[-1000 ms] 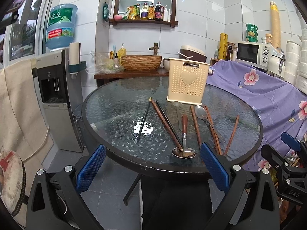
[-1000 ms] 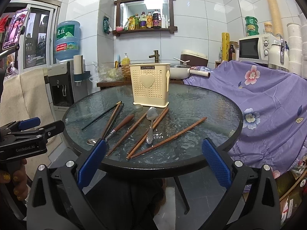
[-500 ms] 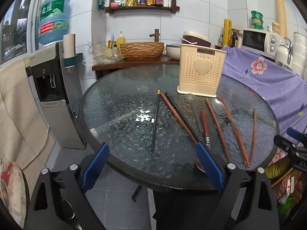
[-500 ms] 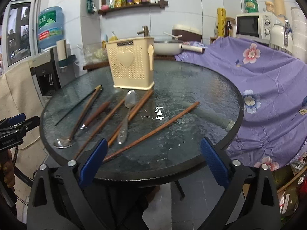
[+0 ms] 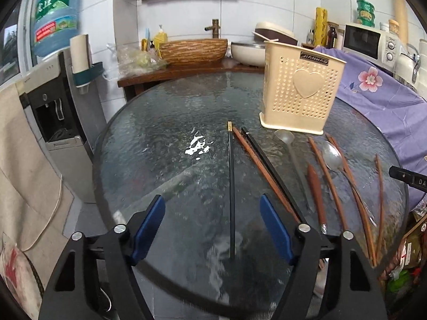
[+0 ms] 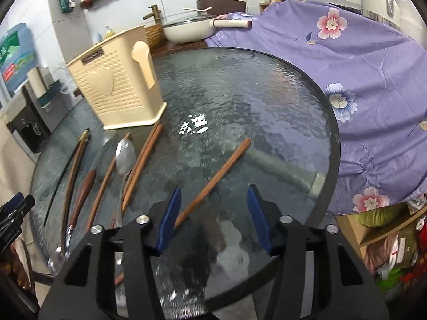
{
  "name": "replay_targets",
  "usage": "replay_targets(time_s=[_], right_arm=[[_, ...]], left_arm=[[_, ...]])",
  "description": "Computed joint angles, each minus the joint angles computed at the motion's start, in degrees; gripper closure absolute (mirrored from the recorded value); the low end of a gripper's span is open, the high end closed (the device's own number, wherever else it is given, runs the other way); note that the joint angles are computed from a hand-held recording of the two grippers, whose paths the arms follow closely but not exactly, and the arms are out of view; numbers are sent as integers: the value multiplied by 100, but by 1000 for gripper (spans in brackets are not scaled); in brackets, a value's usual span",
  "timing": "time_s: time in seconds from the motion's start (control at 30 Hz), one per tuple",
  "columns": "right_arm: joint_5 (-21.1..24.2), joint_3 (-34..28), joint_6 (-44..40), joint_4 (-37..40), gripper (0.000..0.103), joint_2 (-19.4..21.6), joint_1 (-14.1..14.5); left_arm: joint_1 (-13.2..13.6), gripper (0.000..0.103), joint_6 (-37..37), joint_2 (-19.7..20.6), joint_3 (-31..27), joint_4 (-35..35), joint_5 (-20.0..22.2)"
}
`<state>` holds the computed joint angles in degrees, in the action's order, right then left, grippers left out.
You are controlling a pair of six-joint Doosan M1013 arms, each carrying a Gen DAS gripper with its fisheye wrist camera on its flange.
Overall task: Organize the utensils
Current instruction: 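Grasp a wooden chopstick with the right tool while the left tool grasps a black gold-tipped chopstick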
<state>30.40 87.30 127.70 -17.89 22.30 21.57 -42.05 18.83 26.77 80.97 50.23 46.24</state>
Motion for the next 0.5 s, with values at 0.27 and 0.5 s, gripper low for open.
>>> replay_targets(time_s=[0.27,0.5], right_arm=[[712,-587,66,-101,68,406,-11],[927,-806,106,-113,79,578,-14]], left_arm=[[236,35,831,255,-412,-679,-69],[384,41,1369,470,-736,-1167,4]])
